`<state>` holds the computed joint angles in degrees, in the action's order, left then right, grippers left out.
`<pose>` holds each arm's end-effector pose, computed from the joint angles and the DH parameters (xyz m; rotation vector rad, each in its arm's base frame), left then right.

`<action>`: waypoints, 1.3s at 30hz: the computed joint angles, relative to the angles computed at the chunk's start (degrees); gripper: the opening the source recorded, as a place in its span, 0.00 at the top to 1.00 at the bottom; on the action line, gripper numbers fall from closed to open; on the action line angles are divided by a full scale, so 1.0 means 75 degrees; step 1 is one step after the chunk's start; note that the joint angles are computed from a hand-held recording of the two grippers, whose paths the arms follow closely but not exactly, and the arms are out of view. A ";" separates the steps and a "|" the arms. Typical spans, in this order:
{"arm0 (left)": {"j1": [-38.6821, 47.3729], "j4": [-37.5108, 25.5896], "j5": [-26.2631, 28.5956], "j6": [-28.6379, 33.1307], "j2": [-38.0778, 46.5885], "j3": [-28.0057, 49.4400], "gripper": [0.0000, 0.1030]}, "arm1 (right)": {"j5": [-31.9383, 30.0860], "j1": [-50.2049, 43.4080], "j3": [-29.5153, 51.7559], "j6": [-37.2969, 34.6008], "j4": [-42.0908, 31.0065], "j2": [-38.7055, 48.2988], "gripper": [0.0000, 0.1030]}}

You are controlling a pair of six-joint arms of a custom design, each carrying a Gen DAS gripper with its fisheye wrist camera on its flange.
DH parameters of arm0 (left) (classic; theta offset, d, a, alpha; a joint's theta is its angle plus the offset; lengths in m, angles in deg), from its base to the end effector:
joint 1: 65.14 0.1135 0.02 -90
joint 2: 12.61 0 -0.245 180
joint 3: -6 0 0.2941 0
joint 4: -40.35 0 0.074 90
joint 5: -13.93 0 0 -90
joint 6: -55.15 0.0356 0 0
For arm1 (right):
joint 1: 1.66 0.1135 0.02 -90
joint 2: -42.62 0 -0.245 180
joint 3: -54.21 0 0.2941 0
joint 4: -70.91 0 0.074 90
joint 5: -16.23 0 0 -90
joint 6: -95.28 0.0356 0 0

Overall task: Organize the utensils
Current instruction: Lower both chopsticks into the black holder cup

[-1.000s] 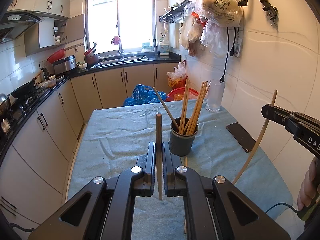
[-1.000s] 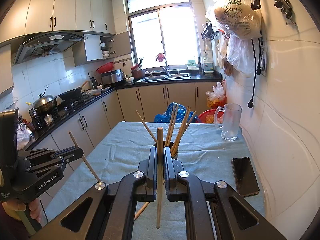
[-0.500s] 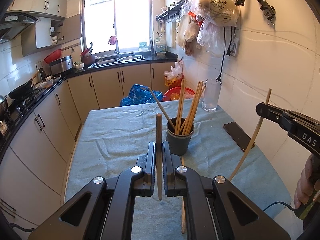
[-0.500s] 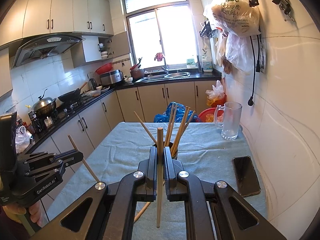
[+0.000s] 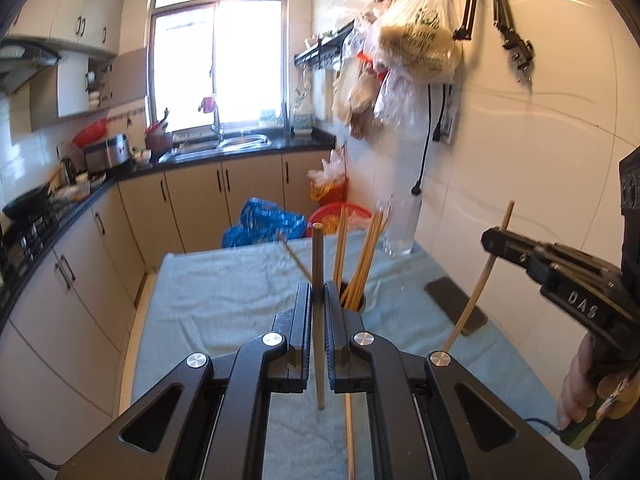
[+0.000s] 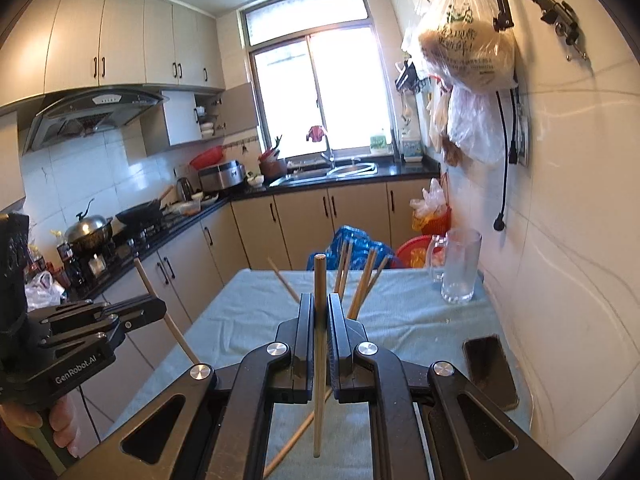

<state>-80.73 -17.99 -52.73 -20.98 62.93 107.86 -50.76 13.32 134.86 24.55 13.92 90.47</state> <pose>0.2976 -0.0977 0.4246 0.7654 1.9674 -0.4506 0.1970 0.0383 0.4107 0.3281 1.9298 -0.0077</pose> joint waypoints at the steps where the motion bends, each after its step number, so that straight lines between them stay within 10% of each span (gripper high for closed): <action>1: -0.0060 0.0042 -0.0017 -0.0029 0.0098 0.0173 0.95 | -0.0073 -0.0096 0.0094 -0.0026 0.0068 0.0086 0.93; 23: -0.0840 0.0307 -0.0269 -0.1662 0.4043 0.4499 0.95 | -0.1797 -0.2423 0.1600 0.0125 0.1979 0.2805 0.93; 39: -0.1198 0.0970 -0.0955 -0.1212 0.4624 0.3841 0.95 | -0.2805 -0.3146 0.1174 0.0314 0.2605 0.3831 0.93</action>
<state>-89.72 -10.71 -59.90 -30.07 97.61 136.67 -71.80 -10.28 143.67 26.90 33.46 119.21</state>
